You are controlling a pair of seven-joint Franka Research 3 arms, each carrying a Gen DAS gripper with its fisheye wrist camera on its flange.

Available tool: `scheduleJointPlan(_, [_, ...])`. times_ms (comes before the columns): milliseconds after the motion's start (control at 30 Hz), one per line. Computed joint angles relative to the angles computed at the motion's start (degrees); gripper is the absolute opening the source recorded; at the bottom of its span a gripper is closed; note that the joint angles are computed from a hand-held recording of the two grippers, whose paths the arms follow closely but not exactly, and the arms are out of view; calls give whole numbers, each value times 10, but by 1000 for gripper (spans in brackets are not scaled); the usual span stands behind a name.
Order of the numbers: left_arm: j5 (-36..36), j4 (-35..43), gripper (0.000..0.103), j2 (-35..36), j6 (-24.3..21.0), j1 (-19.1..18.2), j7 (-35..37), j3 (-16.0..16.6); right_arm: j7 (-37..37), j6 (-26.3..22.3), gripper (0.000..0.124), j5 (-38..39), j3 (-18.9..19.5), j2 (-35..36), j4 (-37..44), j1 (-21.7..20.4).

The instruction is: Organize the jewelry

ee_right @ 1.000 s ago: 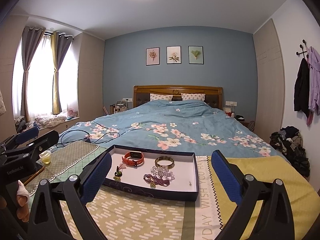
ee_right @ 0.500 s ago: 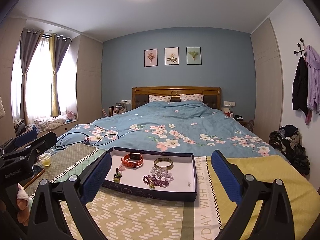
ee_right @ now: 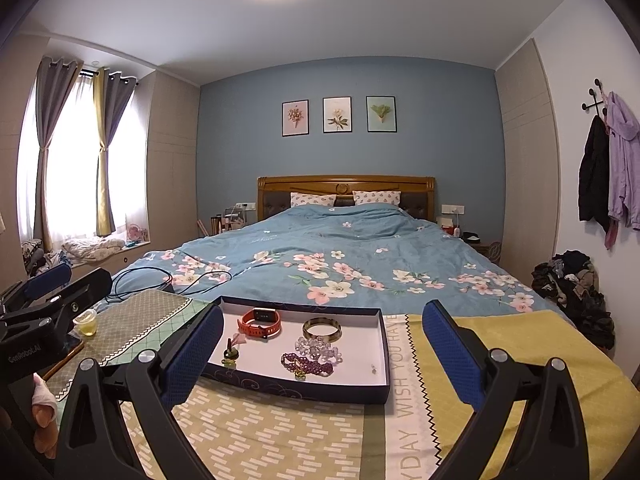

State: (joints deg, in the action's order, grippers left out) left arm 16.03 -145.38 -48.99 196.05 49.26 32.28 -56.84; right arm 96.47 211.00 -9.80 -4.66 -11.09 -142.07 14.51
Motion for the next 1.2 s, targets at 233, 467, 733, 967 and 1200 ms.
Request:
scheduleJointPlan(233, [2, 7, 98, -2, -4, 9, -1, -11, -31, 13, 96, 33, 20, 1, -4, -6])
scheduleJointPlan(467, [2, 5, 98, -10, 0, 13, -6, -15, -22, 12, 96, 30, 13, 5, 1, -1])
scheduleJointPlan(733, [3, 4, 98, -11, 1, 14, -10, -17, -28, 9, 96, 37, 16, 4, -1, -1])
scheduleJointPlan(967, [5, 5, 98, -10, 0, 14, -11, -17, -30, 9, 96, 39, 17, 5, -1, -1])
scheduleJointPlan(1200, [6, 5, 98, -10, 0, 16, -12, -19, -28, 9, 96, 37, 16, 4, -1, -1])
